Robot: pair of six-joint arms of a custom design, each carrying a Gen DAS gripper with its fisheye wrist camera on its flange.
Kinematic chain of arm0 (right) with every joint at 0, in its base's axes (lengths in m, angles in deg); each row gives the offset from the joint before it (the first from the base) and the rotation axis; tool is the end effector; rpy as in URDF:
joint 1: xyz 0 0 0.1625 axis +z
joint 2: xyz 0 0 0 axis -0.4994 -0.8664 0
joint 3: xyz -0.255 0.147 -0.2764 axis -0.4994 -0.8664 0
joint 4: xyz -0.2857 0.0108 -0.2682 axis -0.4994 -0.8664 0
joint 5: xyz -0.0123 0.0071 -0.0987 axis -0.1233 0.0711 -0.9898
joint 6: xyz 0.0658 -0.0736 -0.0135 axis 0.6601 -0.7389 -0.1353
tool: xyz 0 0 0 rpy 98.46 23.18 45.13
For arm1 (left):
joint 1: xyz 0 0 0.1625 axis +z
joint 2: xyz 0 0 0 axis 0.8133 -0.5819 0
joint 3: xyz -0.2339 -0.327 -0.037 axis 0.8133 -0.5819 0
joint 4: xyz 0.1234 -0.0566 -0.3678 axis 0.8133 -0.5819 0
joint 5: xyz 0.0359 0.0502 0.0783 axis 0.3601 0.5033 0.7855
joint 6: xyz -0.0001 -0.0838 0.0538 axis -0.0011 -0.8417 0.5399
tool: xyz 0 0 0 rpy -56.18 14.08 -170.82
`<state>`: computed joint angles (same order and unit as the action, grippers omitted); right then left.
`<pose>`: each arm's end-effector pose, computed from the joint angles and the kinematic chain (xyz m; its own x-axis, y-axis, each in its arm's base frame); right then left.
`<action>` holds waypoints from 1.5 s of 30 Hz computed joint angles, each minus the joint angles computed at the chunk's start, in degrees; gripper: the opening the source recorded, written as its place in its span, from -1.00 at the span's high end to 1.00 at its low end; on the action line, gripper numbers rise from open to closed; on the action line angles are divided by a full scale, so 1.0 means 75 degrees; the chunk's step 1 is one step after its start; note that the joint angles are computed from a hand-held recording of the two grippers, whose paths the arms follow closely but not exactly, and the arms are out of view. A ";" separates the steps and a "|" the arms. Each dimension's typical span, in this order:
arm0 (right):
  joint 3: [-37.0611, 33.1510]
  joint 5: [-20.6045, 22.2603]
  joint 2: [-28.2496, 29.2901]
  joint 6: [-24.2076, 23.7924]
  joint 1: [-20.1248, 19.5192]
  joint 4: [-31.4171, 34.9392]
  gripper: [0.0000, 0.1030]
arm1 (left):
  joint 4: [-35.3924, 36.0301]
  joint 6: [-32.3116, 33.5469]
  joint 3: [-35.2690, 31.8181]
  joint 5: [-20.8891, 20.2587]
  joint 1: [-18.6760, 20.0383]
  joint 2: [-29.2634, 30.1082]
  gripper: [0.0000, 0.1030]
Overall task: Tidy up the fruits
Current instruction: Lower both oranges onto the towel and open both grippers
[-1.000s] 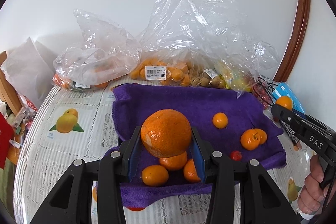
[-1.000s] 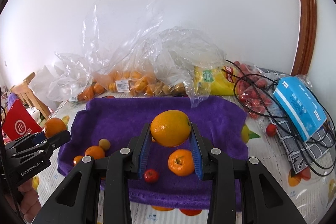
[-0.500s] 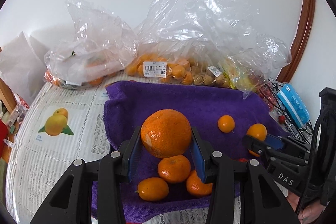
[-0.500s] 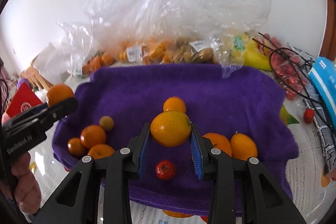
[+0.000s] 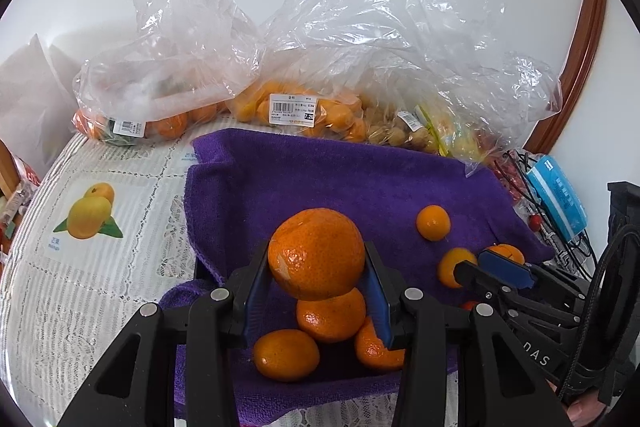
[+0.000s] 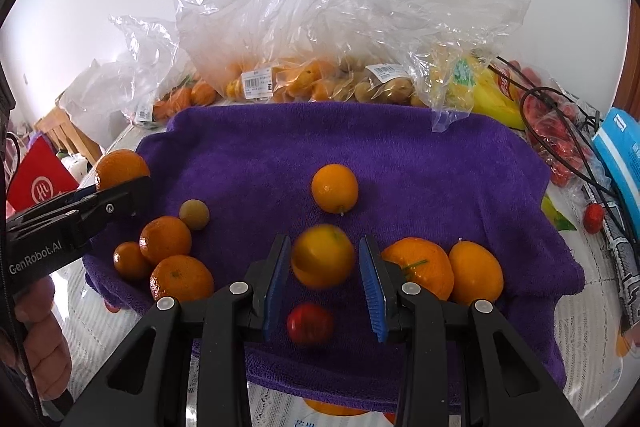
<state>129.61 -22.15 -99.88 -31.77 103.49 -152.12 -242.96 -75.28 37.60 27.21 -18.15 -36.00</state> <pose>-0.0062 -0.4662 0.1310 -0.7439 -0.3803 0.5495 -0.6190 0.7021 -0.3521 -0.2094 -0.4220 -0.0356 -0.8315 -0.0660 -0.5516 0.3649 0.6839 -0.6318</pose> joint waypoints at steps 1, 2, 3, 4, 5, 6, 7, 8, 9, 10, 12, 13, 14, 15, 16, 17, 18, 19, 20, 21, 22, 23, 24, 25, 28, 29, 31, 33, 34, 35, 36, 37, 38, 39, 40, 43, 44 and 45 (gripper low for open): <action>-0.0003 0.0025 -0.0017 0.0027 -0.0015 0.0051 0.30 | -0.0030 0.0014 0.0005 -0.0034 -0.0002 0.0004 0.20; 0.0000 0.0064 -0.0060 0.0055 -0.0036 0.0127 0.30 | -0.0085 0.0059 0.0009 -0.0055 -0.0016 0.0020 0.20; 0.0013 0.0140 -0.0111 0.0088 -0.0069 0.0188 0.31 | -0.0175 0.0118 0.0012 -0.0060 -0.0031 0.0044 0.20; 0.0031 0.0199 -0.0166 0.0117 -0.0096 0.0239 0.31 | -0.0274 0.0186 0.0005 -0.0065 -0.0046 0.0075 0.20; 0.0044 0.0245 -0.0215 0.0143 -0.0110 0.0280 0.30 | -0.0377 0.0262 0.0000 -0.0090 -0.0063 0.0102 0.20; 0.0073 0.0316 -0.0267 0.0151 -0.0130 0.0259 0.30 | -0.0459 0.0335 -0.0010 -0.0133 -0.0075 0.0124 0.20; 0.0105 0.0371 -0.0310 0.0151 -0.0149 0.0229 0.30 | -0.0516 0.0391 -0.0018 -0.0175 -0.0083 0.0145 0.20; 0.0138 0.0411 -0.0354 0.0146 -0.0166 0.0199 0.30 | -0.0556 0.0449 -0.0033 -0.0214 -0.0093 0.0170 0.20; 0.0185 0.0450 -0.0404 0.0147 -0.0193 0.0131 0.30 | -0.0544 0.0495 -0.0054 -0.0242 -0.0108 0.0185 0.20; 0.0210 0.0444 -0.0433 0.0171 -0.0197 0.0056 0.30 | -0.0525 0.0547 -0.0085 -0.0269 -0.0123 0.0202 0.20; 0.0256 0.0524 -0.0547 0.0192 -0.0231 0.0028 0.30 | -0.0522 0.0661 -0.0166 -0.0344 -0.0135 0.0241 0.20; 0.0275 0.0575 -0.0605 0.0202 -0.0256 0.0046 0.30 | -0.0481 0.0688 -0.0220 -0.0382 -0.0140 0.0258 0.20; 0.0287 0.0583 -0.0657 0.0246 -0.0273 0.0026 0.30 | -0.0438 0.0710 -0.0267 -0.0393 -0.0145 0.0275 0.20; 0.0316 0.0586 -0.0695 0.0272 -0.0291 -0.0020 0.30 | -0.0402 0.0735 -0.0316 -0.0386 -0.0159 0.0305 0.20; 0.0330 0.0604 -0.0739 0.0296 -0.0308 -0.0048 0.30 | -0.0291 0.0742 -0.0410 -0.0360 -0.0164 0.0342 0.20; 0.0341 0.0641 -0.0777 0.0304 -0.0332 -0.0073 0.30 | -0.0196 0.0721 -0.0472 -0.0344 -0.0163 0.0363 0.20; 0.0343 0.0668 -0.0807 0.0322 -0.0358 -0.0116 0.30 | -0.0127 0.0700 -0.0546 -0.0361 -0.0146 0.0391 0.20; 0.0337 0.0680 -0.0835 0.0344 -0.0382 -0.0131 0.30 | -0.0095 0.0684 -0.0619 -0.0436 -0.0110 0.0412 0.20; 0.0334 0.0684 -0.0860 0.0360 -0.0409 -0.0136 0.30 | -0.0110 0.0676 -0.0655 -0.0526 -0.0079 0.0421 0.20; 0.0329 0.0690 -0.0895 0.0375 -0.0453 -0.0124 0.30 | -0.0139 0.0702 -0.0712 -0.0656 -0.0031 0.0440 0.20; 0.0315 0.0694 -0.0928 0.0386 -0.0499 -0.0093 0.30 | -0.0140 0.0740 -0.0766 -0.0747 0.0002 0.0459 0.20; 0.0282 0.0657 -0.0949 0.0413 -0.0511 -0.0067 0.30 | -0.0110 0.0756 -0.0810 -0.0760 0.0011 0.0492 0.20; 0.0246 0.0607 -0.0944 0.0454 -0.0515 -0.0107 0.30 | -0.0056 0.0770 -0.0865 -0.0752 0.0022 0.0527 0.20; 0.0221 0.0589 -0.0939 0.0484 -0.0528 -0.0156 0.30 | -0.0003 0.0791 -0.0928 -0.0760 0.0043 0.0571 0.20; 0.0146 0.0489 -0.0893 0.0552 -0.0557 -0.0221 0.30 | 0.0282 0.0687 -0.1045 -0.0874 0.0135 0.0636 0.20; 0.0115 0.0448 -0.0892 0.0602 -0.0559 -0.0183 0.30 | 0.0373 0.0660 -0.1066 -0.0940 0.0185 0.0654 0.20; 0.0079 0.0439 -0.0918 0.0688 -0.0567 -0.0073 0.30 | 0.0346 0.0688 -0.1072 -0.0887 0.0190 0.0719 0.20; 0.0091 0.0444 -0.0919 0.0693 -0.0577 -0.0096 0.30 | 0.0408 0.0693 -0.1088 -0.0830 0.0160 0.0737 0.20; 0.0105 0.0429 -0.0900 0.0676 -0.0579 -0.0151 0.30 | 0.0395 0.0696 -0.1076 -0.0818 0.0147 0.0746 0.20; 0.0104 0.0354 -0.0854 0.0653 -0.0558 -0.0229 0.30 | 0.0350 0.0717 -0.1071 -0.0782 0.0134 0.0776 0.20; 0.0095 0.0300 -0.0822 0.0643 -0.0532 -0.0267 0.30 | 0.0325 0.0760 -0.1086 -0.0735 0.0125 0.0815 0.20; 0.0092 0.0288 -0.0803 0.0631 -0.0520 -0.0283 0.30 | 0.0344 0.0796 -0.1110 -0.0677 0.0115 0.0848 0.20; 0.0093 0.0286 -0.0793 0.0621 -0.0514 -0.0281 0.30 | 0.0378 0.0813 -0.1133 -0.0622 0.0103 0.0873 0.20; 0.0087 0.0269 -0.0774 0.0607 -0.0502 -0.0273 0.30 | 0.0364 0.0834 -0.1146 -0.0604 0.0097 0.0893 0.20; 0.0093 0.0267 -0.0751 0.0580 -0.0505 -0.0300 0.30 | 0.0296 0.0868 -0.1146 -0.0602 0.0091 0.0919 0.20; 0.0095 0.0140 -0.0667 0.0526 -0.0463 -0.0451 0.30 | 0.0221 0.0914 -0.1162 -0.0647 0.0101 0.0947 0.20; 0.0099 0.0166 -0.0675 0.0528 -0.0467 -0.0436 0.30 | 0.0180 0.0925 -0.1165 -0.0663 0.0113 0.0953 0.20; 0.0095 0.0162 -0.0681 0.0532 -0.0462 -0.0410 0.30 | 0.0116 0.0927 -0.1147 -0.0683 0.0118 0.0953 0.20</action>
<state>130.32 -20.93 -104.99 -27.78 100.03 -155.19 -242.08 -68.33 28.99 22.09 -17.26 -28.85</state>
